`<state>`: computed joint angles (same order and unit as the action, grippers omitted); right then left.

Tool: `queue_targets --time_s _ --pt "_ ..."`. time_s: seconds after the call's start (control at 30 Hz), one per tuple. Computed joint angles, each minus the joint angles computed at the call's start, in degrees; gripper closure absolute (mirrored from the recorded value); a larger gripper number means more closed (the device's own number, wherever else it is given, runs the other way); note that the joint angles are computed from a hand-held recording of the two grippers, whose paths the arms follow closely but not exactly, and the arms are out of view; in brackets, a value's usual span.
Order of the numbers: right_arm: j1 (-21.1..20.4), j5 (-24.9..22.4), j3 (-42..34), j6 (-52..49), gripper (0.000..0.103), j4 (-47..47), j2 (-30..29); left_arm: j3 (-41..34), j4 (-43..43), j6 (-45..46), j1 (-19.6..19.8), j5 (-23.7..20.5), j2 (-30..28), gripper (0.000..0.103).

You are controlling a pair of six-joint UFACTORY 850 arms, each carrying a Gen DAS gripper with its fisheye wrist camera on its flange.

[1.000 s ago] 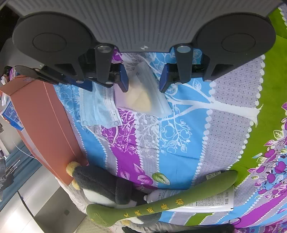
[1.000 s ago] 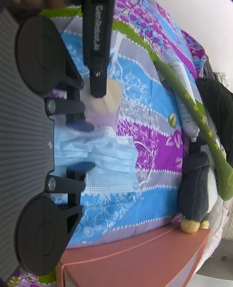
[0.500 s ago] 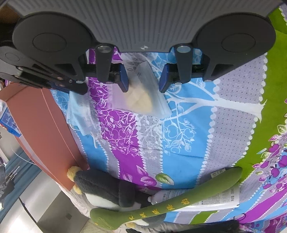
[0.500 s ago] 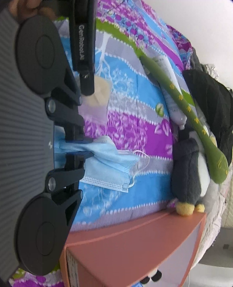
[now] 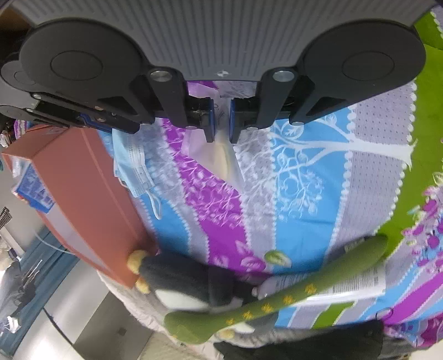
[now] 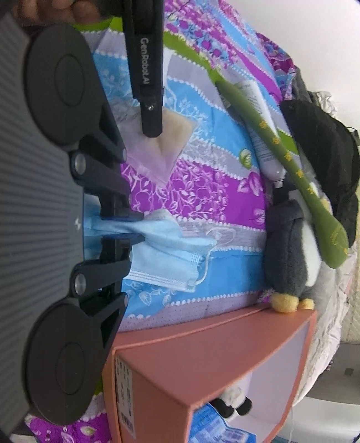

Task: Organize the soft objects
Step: 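Carry the plastic bag in the left tool and mask in the right tool over the box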

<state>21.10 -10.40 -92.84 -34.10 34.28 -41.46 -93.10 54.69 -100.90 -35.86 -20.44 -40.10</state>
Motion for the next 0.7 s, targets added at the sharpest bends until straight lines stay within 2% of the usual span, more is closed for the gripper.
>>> queue_targets --time_s 0.2,0.4,0.5,0.6,0.7 --pt "-0.24 1.77 3.47 -7.51 0.09 9.26 4.16 1.41 4.48 -4.18 -1.32 -1.63 3.09 0.091" --pt "-0.09 3.16 7.19 -17.63 0.09 19.85 8.42 2.54 5.23 -4.55 -2.81 -3.74 6.14 0.091" --pt "-0.14 2.75 8.72 -22.15 0.09 24.57 10.54 4.37 7.92 -9.02 -3.43 -1.53 8.7 0.091" --pt "-0.39 1.5 9.78 -25.44 0.09 28.33 12.48 3.46 8.29 -7.39 -4.86 -4.44 9.39 0.091" --pt "-0.45 1.83 11.01 -28.63 0.09 31.24 14.5 3.11 8.67 -7.33 -5.62 -4.51 10.24 0.091"
